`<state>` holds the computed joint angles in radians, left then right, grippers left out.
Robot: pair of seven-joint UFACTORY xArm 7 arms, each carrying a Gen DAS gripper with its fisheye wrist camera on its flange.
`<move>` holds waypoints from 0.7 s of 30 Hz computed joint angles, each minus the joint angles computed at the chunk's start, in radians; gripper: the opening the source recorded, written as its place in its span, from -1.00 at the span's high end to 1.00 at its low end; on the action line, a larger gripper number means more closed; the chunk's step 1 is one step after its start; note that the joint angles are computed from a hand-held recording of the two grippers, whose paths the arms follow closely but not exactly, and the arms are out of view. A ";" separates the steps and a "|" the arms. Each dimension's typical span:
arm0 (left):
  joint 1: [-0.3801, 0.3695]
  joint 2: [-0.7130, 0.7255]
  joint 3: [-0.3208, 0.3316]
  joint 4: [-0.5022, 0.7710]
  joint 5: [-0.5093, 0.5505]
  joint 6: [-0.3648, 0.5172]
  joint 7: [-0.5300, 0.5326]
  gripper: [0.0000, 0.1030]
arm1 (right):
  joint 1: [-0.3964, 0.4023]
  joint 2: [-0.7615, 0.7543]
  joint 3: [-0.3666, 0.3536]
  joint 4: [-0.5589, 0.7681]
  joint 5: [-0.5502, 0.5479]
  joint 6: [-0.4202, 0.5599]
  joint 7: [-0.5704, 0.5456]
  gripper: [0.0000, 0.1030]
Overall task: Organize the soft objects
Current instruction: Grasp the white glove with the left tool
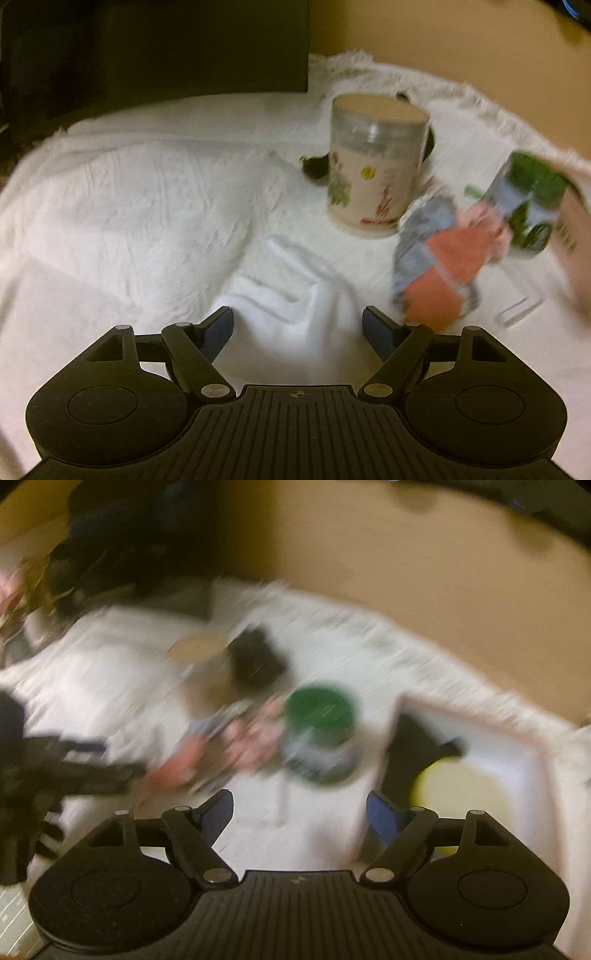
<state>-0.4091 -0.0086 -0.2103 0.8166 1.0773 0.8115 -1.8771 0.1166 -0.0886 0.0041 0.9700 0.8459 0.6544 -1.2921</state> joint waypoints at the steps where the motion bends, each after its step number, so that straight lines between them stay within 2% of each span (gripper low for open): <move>1: 0.000 -0.006 0.000 -0.010 -0.002 0.006 0.004 -0.64 | 0.005 -0.003 0.007 -0.019 -0.013 -0.005 0.007 -0.55; 4: 0.009 -0.032 0.002 -0.041 -0.005 0.002 -0.007 -0.66 | 0.019 -0.001 0.022 -0.074 -0.040 -0.055 0.010 -0.55; 8: 0.048 -0.057 0.015 -0.077 0.033 -0.134 -0.071 -0.63 | 0.034 0.027 0.032 -0.105 -0.033 -0.131 -0.001 -0.56; 10: 0.061 -0.058 0.012 -0.079 0.069 -0.190 -0.093 -0.63 | 0.045 0.022 0.036 -0.130 0.029 -0.172 -0.073 -0.63; 12: 0.067 -0.039 0.008 -0.063 0.101 -0.224 -0.108 -0.64 | 0.056 0.014 0.040 -0.155 0.040 -0.206 -0.107 -0.64; 15: 0.051 0.001 0.001 -0.023 0.090 -0.179 -0.061 -0.64 | 0.062 0.034 0.050 -0.158 -0.044 -0.221 -0.031 -0.64; 16: 0.046 0.003 0.004 -0.021 0.087 -0.175 -0.053 -0.65 | 0.042 0.045 0.069 -0.155 -0.056 -0.215 -0.009 -0.67; 17: 0.043 0.003 0.007 -0.022 0.085 -0.175 -0.051 -0.65 | 0.059 0.047 0.047 -0.155 -0.026 -0.212 -0.013 -0.72; 21: 0.035 0.001 0.012 -0.022 0.061 -0.167 -0.022 -0.65 | 0.042 0.068 0.044 -0.140 -0.011 -0.191 0.027 -0.89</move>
<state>-0.3741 -0.0077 -0.1985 0.7945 1.1388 0.6448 -1.8996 0.1585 -0.0206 0.0484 0.8295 0.8352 0.4635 -1.2650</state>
